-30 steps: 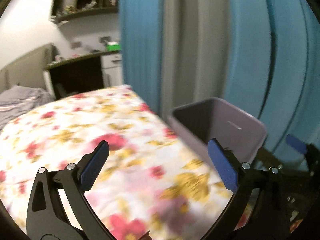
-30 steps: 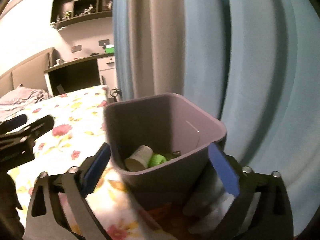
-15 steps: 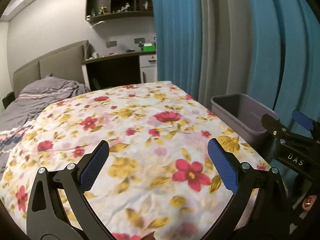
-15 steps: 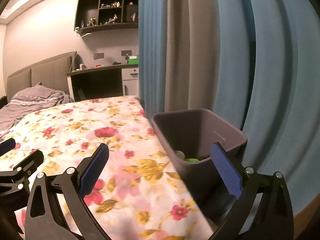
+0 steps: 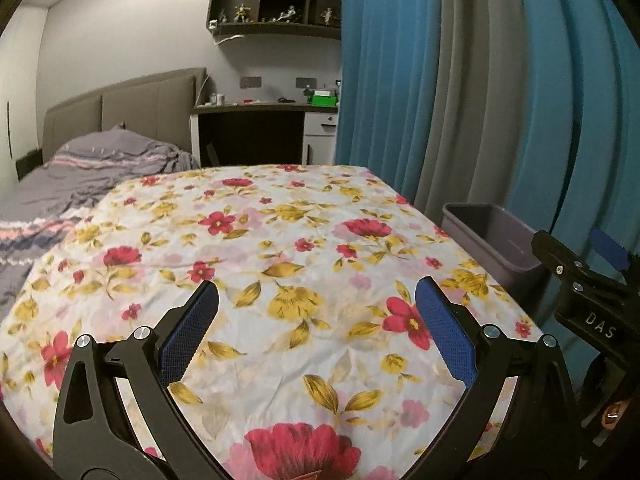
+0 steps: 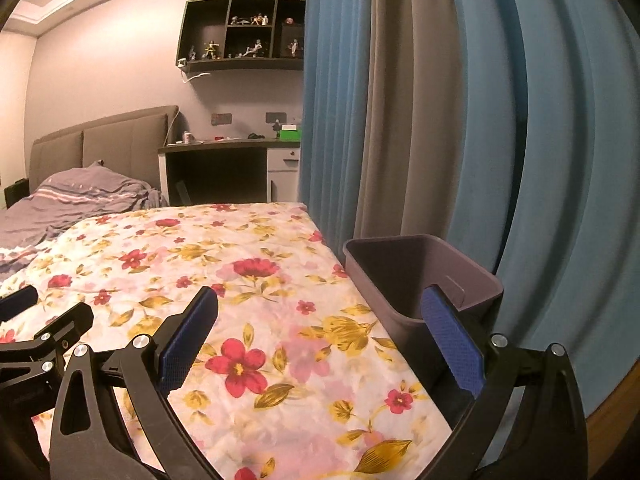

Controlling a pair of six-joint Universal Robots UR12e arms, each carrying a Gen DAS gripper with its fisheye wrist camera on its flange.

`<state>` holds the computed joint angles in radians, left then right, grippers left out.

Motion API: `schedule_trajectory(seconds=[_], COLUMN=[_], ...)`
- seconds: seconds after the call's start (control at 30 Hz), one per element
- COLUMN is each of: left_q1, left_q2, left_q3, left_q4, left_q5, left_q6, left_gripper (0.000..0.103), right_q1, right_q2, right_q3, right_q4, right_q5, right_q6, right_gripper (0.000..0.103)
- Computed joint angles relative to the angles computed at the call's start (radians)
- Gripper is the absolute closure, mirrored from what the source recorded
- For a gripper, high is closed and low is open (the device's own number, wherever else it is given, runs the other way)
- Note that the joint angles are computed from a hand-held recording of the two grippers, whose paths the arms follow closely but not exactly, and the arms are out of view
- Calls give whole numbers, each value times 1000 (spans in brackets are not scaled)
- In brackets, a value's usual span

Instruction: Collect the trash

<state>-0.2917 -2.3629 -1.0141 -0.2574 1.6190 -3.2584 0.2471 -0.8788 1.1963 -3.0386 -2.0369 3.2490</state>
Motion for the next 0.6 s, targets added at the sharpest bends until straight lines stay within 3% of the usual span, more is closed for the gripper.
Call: schedule_trajectory(seconds=[0.6], left_q1=[8], left_q2=[19], left_q3=[-33], left_q4=[31], left_q5=[-10], left_q6=[-12], left_gripper=[6], right_q1=[8], right_q2=[-1], right_q3=[-5], right_q4=[-5], right_q5=[-2], right_q6=[4], right_gripper=[6])
